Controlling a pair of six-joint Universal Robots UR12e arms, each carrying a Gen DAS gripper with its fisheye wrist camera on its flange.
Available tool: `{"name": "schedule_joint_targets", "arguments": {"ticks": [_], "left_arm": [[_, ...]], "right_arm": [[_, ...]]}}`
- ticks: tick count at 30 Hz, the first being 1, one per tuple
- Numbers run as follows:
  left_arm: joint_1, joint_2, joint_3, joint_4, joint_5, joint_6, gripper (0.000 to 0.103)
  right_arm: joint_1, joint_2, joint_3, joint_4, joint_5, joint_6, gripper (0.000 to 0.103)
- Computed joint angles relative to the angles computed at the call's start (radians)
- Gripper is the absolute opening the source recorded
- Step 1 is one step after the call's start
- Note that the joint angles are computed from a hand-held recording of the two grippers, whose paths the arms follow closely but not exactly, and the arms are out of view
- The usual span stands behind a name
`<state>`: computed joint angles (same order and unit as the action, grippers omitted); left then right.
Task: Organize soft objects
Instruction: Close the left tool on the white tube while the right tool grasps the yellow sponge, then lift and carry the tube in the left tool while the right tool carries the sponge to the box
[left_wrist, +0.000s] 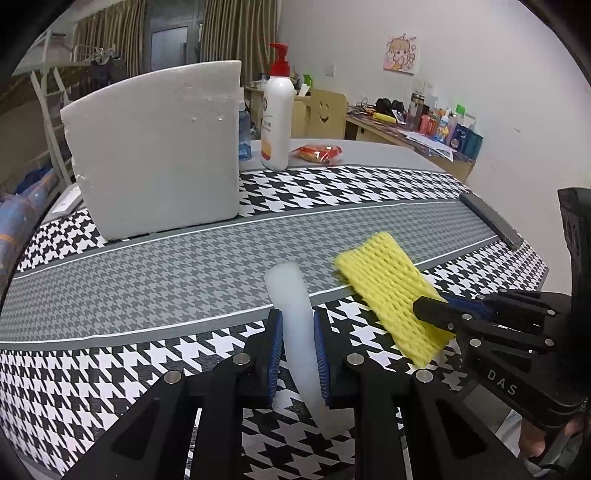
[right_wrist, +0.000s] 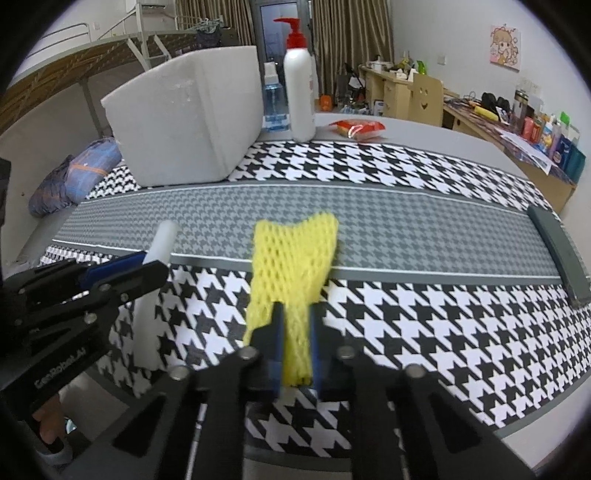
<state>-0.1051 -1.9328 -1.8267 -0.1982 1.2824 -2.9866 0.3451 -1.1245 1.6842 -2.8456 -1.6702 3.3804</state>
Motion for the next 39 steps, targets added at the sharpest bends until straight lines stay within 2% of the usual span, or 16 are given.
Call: {"name": "schedule_joint_targets", "arguments": {"ticks": [39], "left_arm": [[0.003, 0.043, -0.04, 0.192, -0.015, 0.034, 0.019]], "right_arm": [[0.015, -0.05, 0.051, -0.247, -0.081, -0.016, 0.011]]}}
